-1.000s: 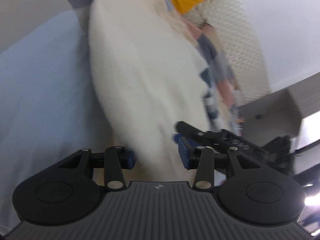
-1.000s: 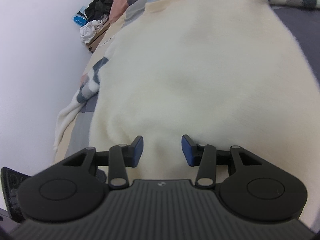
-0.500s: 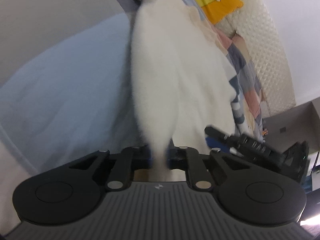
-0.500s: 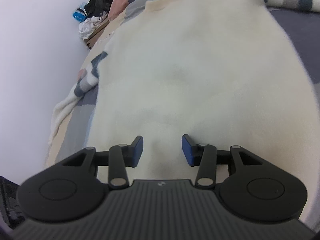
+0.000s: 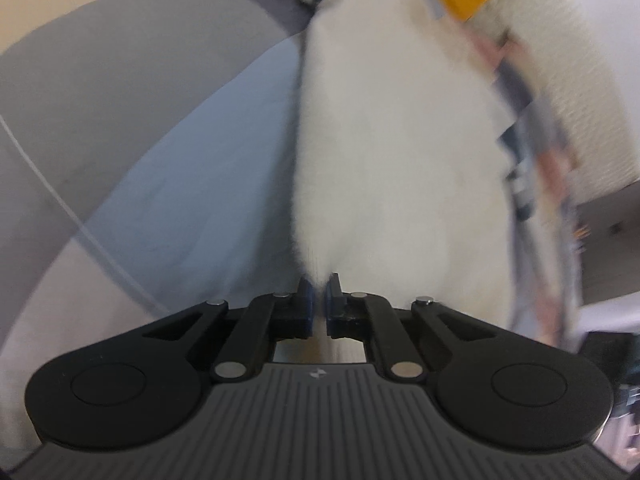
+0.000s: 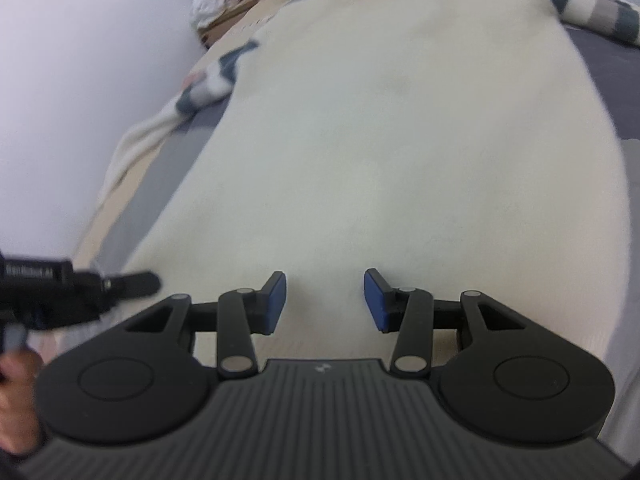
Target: Fold large clothes
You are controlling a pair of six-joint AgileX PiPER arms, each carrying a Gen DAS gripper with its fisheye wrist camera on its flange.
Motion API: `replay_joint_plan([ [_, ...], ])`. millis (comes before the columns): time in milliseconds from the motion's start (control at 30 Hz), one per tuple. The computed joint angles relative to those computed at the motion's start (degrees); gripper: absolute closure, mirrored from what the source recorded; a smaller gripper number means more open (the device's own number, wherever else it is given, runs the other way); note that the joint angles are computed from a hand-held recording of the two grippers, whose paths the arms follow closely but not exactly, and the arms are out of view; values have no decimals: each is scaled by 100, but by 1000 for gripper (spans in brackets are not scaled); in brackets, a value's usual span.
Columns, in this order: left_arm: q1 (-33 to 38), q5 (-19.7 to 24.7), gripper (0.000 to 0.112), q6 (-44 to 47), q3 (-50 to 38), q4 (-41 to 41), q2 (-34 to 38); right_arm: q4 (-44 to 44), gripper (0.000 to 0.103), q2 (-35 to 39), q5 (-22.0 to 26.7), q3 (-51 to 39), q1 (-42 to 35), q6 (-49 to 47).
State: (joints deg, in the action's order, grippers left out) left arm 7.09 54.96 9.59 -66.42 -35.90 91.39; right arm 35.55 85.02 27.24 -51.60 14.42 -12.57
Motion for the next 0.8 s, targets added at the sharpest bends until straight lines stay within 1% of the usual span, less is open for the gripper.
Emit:
replay_joint_plan([
  [67,-245,-86,105,-332,-73,534,116,-259,58,41,9,-20,96,93],
  [167,-480,-209,105,-646,-96,931,306,-384,58,86,-43,57,138,111],
  [267,-573,-417,104,-617,-30,1011,406,-523,58,52,-171,165,235,195],
  [333,-506,-477,103,-499,53,853,392,-620,58,43,-183,169,270,259],
  [400,-411,-499,103,-238,192,678,269,-491,58,19,-149,182,214,171],
  [433,-354,-502,101,-118,257,569,213,-382,58,-1,-129,194,168,98],
  [467,-340,-516,95,-138,285,535,167,-271,58,-23,-134,220,133,36],
  [500,-293,-512,88,-130,331,495,101,-150,58,-60,-125,248,83,-35],
  [533,-253,-505,83,-77,373,443,45,-50,58,-103,-113,279,37,-100],
  [567,-208,-456,72,-5,399,387,11,-26,57,-107,-139,282,46,-74],
  [600,-171,-358,68,76,393,328,17,7,57,-140,-150,304,29,-79],
  [633,-139,-268,68,225,400,232,31,15,57,-171,-163,325,21,-73],
  [700,-247,-215,68,241,504,212,-36,-31,57,-124,-223,274,64,52],
  [767,-368,-231,68,189,601,364,-85,56,57,-144,-229,292,30,32],
  [800,-399,-256,71,158,622,402,-112,113,57,-148,-224,295,5,6],
])
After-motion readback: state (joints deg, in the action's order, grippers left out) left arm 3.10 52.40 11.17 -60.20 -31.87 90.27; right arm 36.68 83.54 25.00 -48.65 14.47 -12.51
